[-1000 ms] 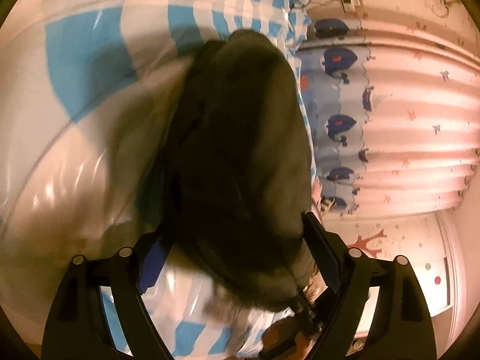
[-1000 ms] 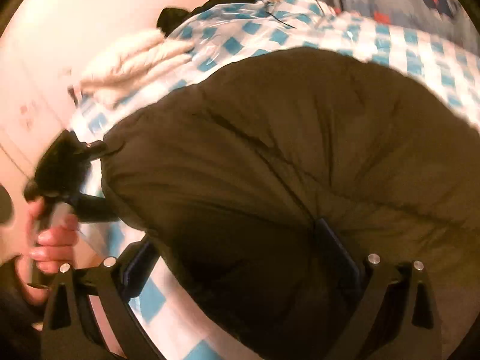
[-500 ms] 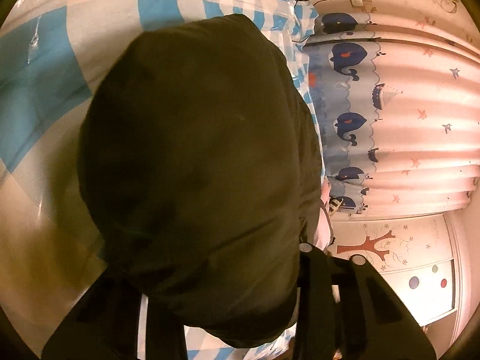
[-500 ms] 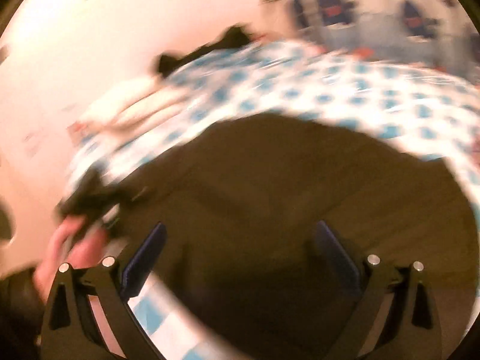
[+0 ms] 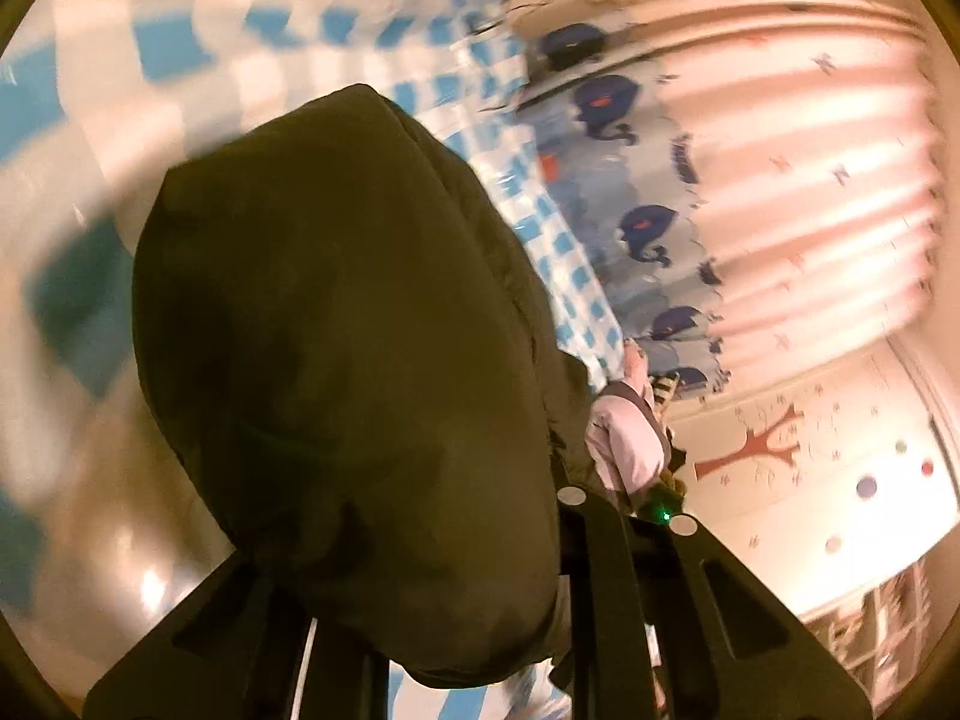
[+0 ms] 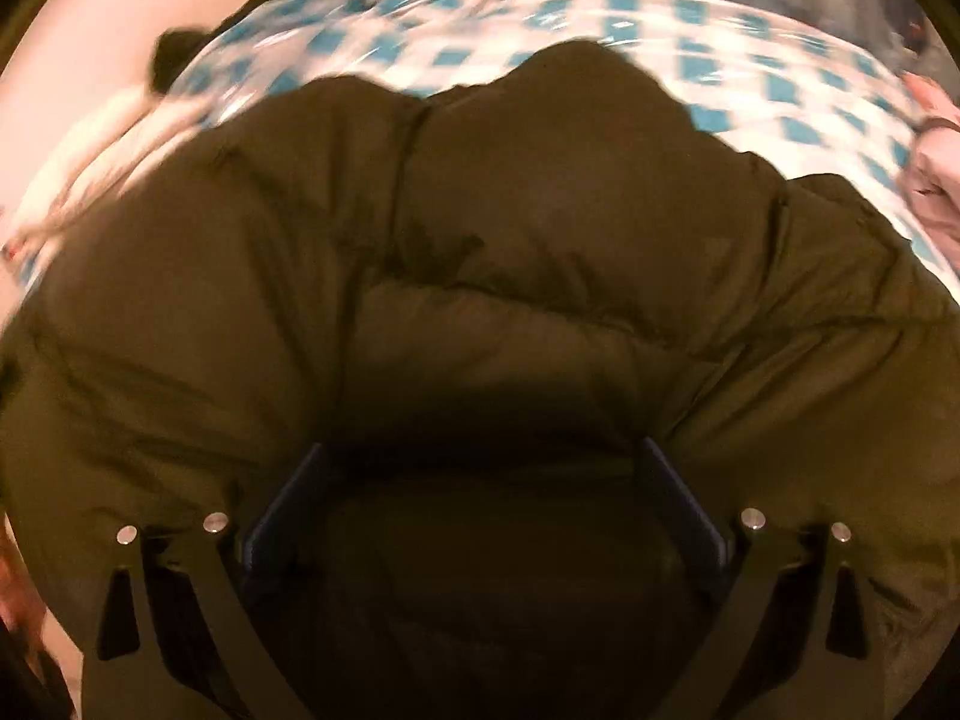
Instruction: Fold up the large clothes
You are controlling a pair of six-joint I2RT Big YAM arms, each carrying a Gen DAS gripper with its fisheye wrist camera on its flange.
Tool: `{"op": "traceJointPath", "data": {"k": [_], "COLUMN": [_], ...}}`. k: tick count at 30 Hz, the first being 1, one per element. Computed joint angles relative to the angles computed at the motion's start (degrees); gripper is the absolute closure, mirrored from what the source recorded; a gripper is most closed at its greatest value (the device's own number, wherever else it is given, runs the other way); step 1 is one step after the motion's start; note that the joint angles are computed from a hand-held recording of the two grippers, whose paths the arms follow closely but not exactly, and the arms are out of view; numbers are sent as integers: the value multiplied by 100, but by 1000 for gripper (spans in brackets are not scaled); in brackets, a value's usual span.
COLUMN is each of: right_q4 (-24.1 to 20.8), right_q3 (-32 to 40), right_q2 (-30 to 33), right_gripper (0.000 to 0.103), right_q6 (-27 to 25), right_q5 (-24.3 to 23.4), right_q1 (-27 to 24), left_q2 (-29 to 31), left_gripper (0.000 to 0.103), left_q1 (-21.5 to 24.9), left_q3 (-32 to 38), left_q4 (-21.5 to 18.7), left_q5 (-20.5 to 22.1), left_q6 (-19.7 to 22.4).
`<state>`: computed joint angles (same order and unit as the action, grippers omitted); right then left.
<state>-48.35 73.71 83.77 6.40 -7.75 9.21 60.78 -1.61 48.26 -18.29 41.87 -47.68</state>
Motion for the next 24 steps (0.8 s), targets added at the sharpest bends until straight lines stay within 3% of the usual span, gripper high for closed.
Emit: {"op": "traceJointPath", "data": {"k": [3,5,7,9,13,15,17,20,24], "right_q4": [-258,29,453,611,538,225,-127,-428,-185], "right_q3": [-67,-173,-250,-79,631,1051,1338,1616,1230], "right_q2": [-185,-408,-627,-591,46,599,1083,1286,730], "right_gripper": [6,6,6,6,6,6,6,6,6], "right_q6": [-216,-86,24,-11,-294,-381,-276,-227,-338], "right_q5": [-66,51,428,725,1384,1720,1447,1507,1225], "right_q1": [126,153,219,258,332,292,158,204,186], "left_q2": [-157,-53,90,147,168,170,271,355,221], "left_gripper": [86,81,73,68,61,54,49,44,44], "left_q1": [306,487,693,719,667,648,612,564,728], "left_q3": [-91,-246,-466,-568,-670,-694,-731,-611,-733], "left_q4": [-524,-591,-336,-85,363,482,764,688,796], "left_q5": [275,452,731,725,572,500,461,362,440], "left_q6": [517,473,217,21,-371,-582,-807,-802,-945]}}
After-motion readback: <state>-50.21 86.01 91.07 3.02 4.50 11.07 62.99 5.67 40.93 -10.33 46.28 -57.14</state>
